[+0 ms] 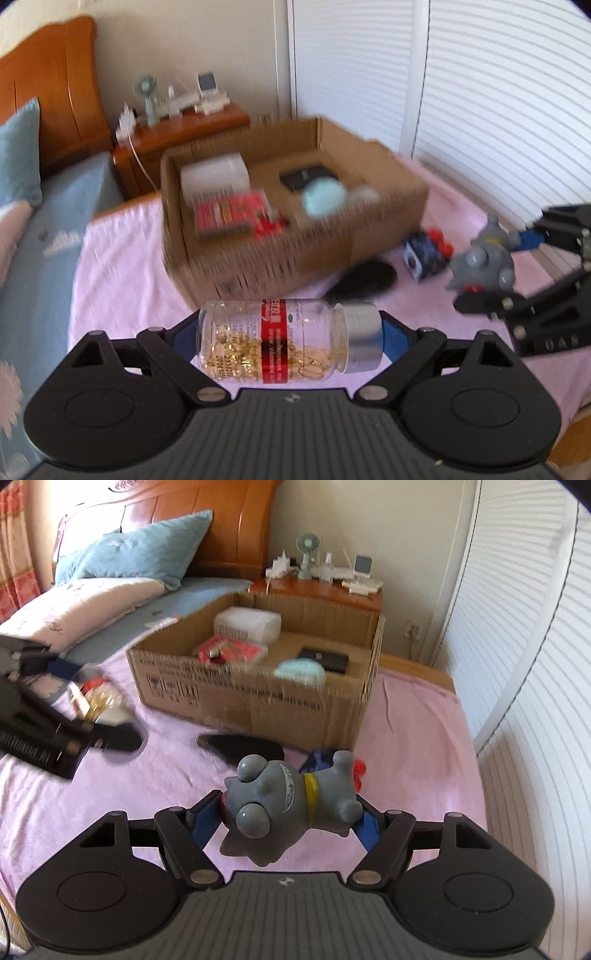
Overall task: Organize rigid objects
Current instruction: 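Place the elephant toy into the box with the right tool while the left tool drops the jar in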
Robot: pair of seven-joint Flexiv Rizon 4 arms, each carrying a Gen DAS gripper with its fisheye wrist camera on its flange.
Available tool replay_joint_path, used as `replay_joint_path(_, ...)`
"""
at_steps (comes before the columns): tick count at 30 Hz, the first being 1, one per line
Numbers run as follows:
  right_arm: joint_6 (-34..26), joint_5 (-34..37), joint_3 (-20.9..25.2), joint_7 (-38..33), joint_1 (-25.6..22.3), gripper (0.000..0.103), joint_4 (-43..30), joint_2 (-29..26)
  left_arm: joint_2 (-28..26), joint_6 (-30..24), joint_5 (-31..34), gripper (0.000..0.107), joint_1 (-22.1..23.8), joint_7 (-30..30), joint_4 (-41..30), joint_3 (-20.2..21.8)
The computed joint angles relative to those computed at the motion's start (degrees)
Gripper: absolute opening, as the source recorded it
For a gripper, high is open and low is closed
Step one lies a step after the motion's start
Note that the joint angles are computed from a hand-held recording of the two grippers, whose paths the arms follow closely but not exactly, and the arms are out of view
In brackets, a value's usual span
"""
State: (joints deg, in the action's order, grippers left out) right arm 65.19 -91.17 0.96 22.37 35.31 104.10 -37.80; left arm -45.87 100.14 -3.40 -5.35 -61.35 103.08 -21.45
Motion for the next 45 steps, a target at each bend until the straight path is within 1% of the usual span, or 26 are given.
replay_joint_path(3, -0.09, -1.54, -0.24, 0.32, -0.12, 0.077, -0.45, 0.6, -1.08, 0.13, -0.67, 0.093, -1.63, 0.07, -4.19, 1.28)
replay_joint_path(5, -0.06, -2.22, -0.16, 0.34, -0.38, 0.077, -0.88, 0.74, -2.37, -0.41, -2.39, 0.093, -4.55, -0.75, -8.41, 4.24)
replay_joint_path(7, -0.04, -2.92, -0.06, 0.51, -0.63, 0.077, -1.25, 0.85, -3.84, -1.94, -3.6, 0.093, -5.59, -1.0, -12.05, 5.08)
replay_joint_path(11, 0.0, -3.41, 0.18, 0.75, -1.16, 0.077, -1.71, 0.94, -7.54, -6.08, -7.04, 0.093, -10.81, -3.13, -20.83, 11.37)
replay_joint_path(13, 0.22, -3.7, 0.23, 1.0, -1.44, 0.077, -1.85, 1.01, -9.13, -7.42, -8.17, 0.094, -12.65, -4.66, -23.86, 13.91)
replay_joint_path(15, 0.25, -3.93, 0.25, 0.9, -1.59, 0.077, -1.89, 1.07, -9.92, -7.55, -8.58, 0.095, -13.68, -6.24, -25.07, 15.58)
replay_joint_path(16, 0.27, -3.96, 0.27, 0.77, -1.64, 0.077, -2.05, 0.99, -9.95, -7.28, -8.53, 0.095, -13.96, -6.85, -25.08, 16.09)
replay_joint_path(17, 0.4, -4.1, 0.29, 0.79, -1.75, 0.077, -2.07, 1.0, -9.8, -7.09, -8.19, 0.095, -13.44, -6.83, -24.64, 15.44)
replay_joint_path(19, 0.75, -4.43, 0.27, 1.04, -2.04, 0.077, -2.3, 0.88, -8.81, -7.23, -7.44, 0.096, -11.28, -5.99, -22.67, 12.45)
replay_joint_path(20, 0.98, -4.47, 0.3, 0.98, -2.19, 0.077, -2.43, 0.84, -8.22, -6.89, -7.08, 0.096, -10.64, -5.69, -21.57, 11.64)
replay_joint_path(22, 1.48, -4.73, 0.22, 1.0, -2.51, 0.077, -2.87, 0.72, -7.11, -5.78, -6.69, 0.1, -10.7, -5.93, -19.65, 11.92)
replay_joint_path(25, 2.5, -5.09, 0.07, 0.75, -3.08, 0.077, -3.83, 0.47, -5.21, -5.28, -6.21, 0.1, -11.06, -6.21, -17.08, 12.69)
replay_joint_path(26, 2.76, -4.99, 0.0, 0.44, -3.25, 0.077, -4.21, 0.39, -4.31, -4.47, -6.09, 0.1, -10.74, -6.5, -15.54, 12.33)
replay_joint_path(29, 3.83, -3.94, -0.35, -0.69, -3.81, 0.077, -5.58, -0.02, -2.27, -1.6, -4.98, 0.101, -8.03, -6.35, -11.08, 8.92)
replay_joint_path(30, 4.34, -3.48, -0.52, -1.1, -4.0, 0.077, -6.13, -0.22, -1.66, -0.73, -4.79, 0.101, -7.85, -6.63, -9.87, 8.74)
replay_joint_path(34, 6.48, 0.57, -1.51, -4.79, -4.39, 0.077, -8.99, -1.81, 0.89, 3.34, -4.1, 0.101, -8.76, -8.31, -5.01, 10.23)
replay_joint_path(37, 6.85, 8.0, -2.2, -11.51, -3.97, 0.077, -11.79, -3.84, 2.39, 5.99, -3.31, 0.102, -8.48, -9.55, -1.94, 10.07)
replay_joint_path(39, 6.96, 14.63, -1.72, -17.11, -4.26, 0.077, -14.4, -5.85, 3.17, 7.17, -3.48, 0.102, -9.25, -10.49, -0.59, 11.13)
replay_joint_path(41, 5.97, 22.36, 0.09, -24.11, -5.1, 0.077, -17.89, -8.35, 3.87, 7.62, -3.78, 0.102, -9.87, -11.24, 0.48, 12.02)
replay_joint_path(44, 1.98, 31.13, 2.4, -34.18, -5.54, 0.077, -23.95, -12.11, 4.52, 8.25, -3.57, 0.102, -9.18, -12.35, 1.92, 11.67)
replay_joint_path(45, -0.29, 34.55, 3.98, -38.95, -5.98, 0.077, -26.91, -13.85, 4.71, 8.6, -3.41, 0.102, -8.93, -12.7, 2.38, 11.57)
